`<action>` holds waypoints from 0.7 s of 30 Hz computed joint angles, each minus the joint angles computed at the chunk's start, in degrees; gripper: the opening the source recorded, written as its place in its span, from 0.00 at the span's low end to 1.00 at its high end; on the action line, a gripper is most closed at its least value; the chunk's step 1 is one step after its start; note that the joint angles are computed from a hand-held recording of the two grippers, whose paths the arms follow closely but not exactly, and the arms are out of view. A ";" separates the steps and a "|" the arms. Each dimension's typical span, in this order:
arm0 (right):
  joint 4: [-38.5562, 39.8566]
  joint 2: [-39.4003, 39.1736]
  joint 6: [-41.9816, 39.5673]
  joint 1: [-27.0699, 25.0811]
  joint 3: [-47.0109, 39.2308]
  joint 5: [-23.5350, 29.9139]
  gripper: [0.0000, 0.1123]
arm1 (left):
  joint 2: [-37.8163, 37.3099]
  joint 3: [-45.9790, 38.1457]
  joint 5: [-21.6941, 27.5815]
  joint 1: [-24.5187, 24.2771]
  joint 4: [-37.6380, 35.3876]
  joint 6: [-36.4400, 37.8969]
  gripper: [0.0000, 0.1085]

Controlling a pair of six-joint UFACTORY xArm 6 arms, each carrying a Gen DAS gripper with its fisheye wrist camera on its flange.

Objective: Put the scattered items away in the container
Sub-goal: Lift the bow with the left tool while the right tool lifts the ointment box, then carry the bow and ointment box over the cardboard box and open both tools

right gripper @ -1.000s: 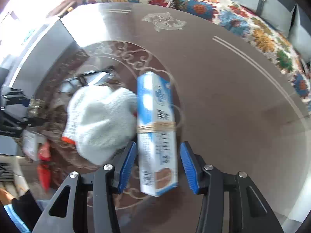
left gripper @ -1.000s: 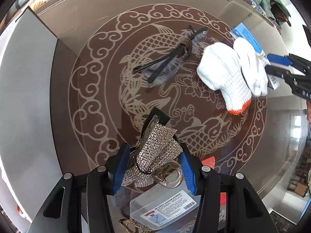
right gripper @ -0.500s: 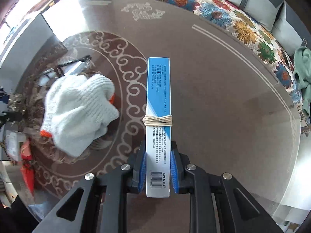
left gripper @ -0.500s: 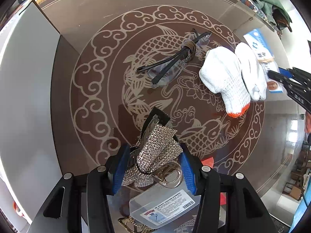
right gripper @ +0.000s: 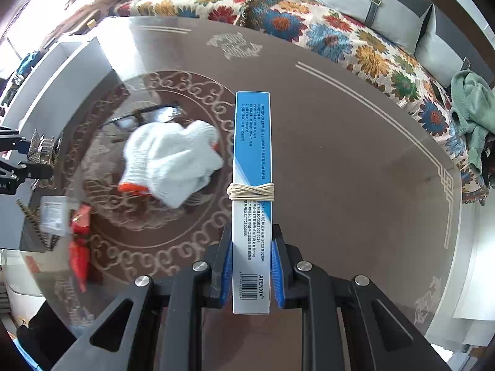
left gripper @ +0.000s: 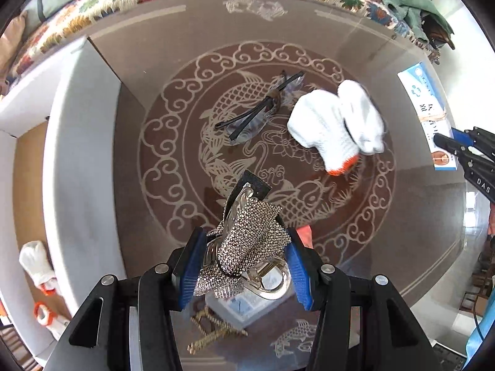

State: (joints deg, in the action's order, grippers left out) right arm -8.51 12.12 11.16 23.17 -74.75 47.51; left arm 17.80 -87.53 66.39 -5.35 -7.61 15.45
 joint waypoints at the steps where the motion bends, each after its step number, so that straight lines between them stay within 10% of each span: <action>1: -0.07 -0.74 0.51 0.48 0.28 0.25 0.19 | -2.87 3.73 -1.71 -1.73 -0.09 -1.61 0.47; 8: -0.68 -4.89 3.88 5.18 0.74 2.03 0.19 | -12.87 14.10 -5.76 -2.86 -1.12 -2.68 0.47; 21: 5.69 9.44 5.66 18.85 -24.48 7.25 0.19 | -26.36 20.72 -4.56 14.20 -2.12 5.17 0.47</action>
